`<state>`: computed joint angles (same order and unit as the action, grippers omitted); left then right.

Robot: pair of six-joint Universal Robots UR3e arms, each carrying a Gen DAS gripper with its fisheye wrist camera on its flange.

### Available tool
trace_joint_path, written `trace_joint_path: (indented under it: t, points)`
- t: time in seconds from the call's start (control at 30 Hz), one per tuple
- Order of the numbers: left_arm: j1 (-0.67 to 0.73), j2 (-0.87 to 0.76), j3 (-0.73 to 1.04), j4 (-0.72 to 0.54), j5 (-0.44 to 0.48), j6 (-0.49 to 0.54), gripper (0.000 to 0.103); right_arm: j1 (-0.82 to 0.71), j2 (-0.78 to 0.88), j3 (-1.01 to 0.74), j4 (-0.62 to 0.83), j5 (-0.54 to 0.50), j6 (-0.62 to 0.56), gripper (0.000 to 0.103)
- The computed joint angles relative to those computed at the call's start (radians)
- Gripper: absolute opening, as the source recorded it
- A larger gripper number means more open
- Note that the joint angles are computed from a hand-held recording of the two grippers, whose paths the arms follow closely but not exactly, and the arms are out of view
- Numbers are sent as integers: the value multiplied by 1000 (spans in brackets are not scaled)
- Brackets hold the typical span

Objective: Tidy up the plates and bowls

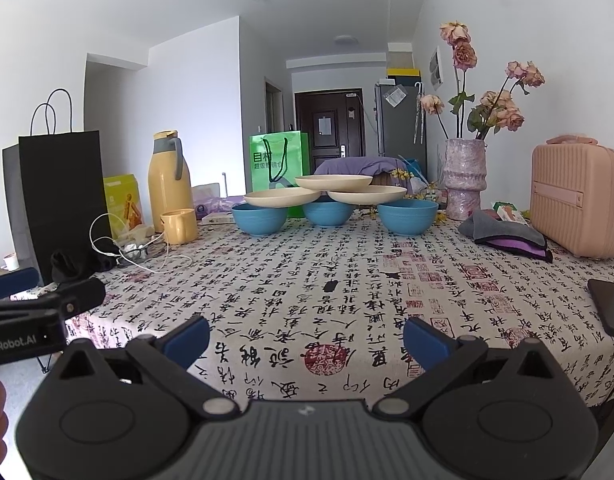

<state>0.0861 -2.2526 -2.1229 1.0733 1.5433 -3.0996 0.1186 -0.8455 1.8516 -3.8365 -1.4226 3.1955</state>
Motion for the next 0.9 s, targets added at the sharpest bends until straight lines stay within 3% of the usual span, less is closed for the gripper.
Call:
trace_joint_path:
  t: [0.9]
  points:
    - [6, 3, 0, -9, -1, -10, 103, -7, 2, -9, 8, -4, 12, 103]
